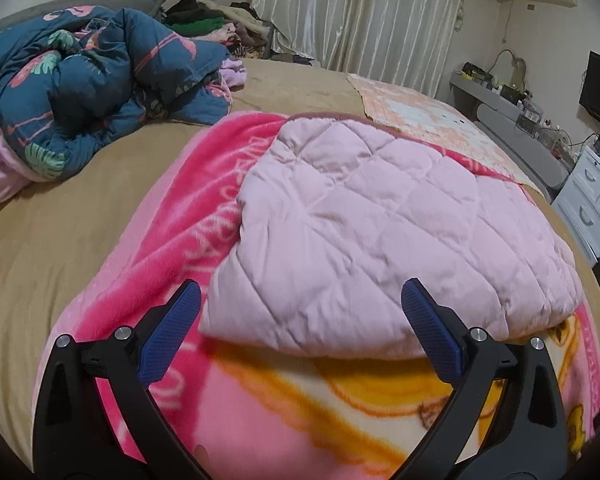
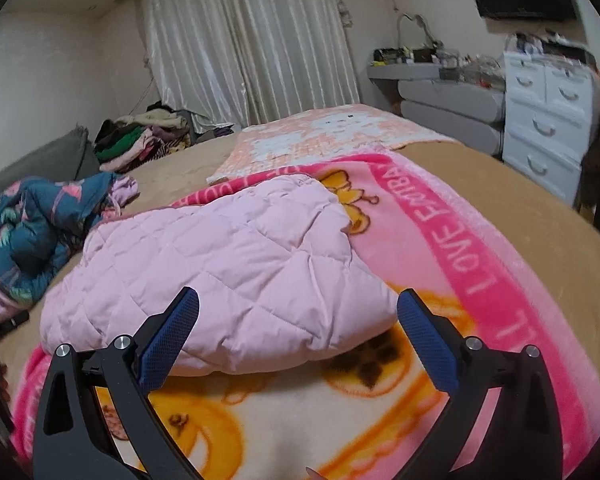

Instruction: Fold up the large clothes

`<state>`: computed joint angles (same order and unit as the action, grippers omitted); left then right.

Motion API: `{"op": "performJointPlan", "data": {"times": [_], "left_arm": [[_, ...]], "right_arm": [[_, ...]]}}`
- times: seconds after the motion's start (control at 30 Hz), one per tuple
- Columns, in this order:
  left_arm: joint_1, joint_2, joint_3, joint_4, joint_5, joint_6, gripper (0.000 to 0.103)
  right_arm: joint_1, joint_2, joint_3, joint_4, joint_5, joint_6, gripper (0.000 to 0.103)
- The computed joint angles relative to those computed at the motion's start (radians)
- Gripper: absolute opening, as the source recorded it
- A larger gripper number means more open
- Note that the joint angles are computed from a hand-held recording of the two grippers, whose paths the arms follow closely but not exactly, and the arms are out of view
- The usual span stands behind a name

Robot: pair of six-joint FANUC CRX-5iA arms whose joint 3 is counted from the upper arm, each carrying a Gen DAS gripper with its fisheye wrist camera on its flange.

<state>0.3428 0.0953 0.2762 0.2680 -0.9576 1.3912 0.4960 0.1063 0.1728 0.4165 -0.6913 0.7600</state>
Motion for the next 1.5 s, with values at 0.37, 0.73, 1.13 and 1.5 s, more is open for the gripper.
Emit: {"op": "performJointPlan", "data": {"times": [0.37,0.73,1.13,1.5], "left_arm": [[-0.031,-0.02,-0.048,-0.059,0.0,0.013,0.094],[-0.041,0.039,-0.048,-0.036,-0.07,0.031,0.094],[0.058,0.071,-0.209,0.431,-0.025,-0.008,0.094],[0.067,0.178,-0.139,0.519,-0.04,0.041,0.095]], "right_arm": [[-0.02,-0.006,-0.043,-0.039,-0.015,-0.109,0.099],[-0.034,0.074,0.051,-0.183,-0.1,0.026,0.099],[-0.126,0.169,0.229,-0.556,-0.167,0.159,0.099],[-0.172,0.296,0.395,-0.661,-0.191,0.128,0.099]]}}
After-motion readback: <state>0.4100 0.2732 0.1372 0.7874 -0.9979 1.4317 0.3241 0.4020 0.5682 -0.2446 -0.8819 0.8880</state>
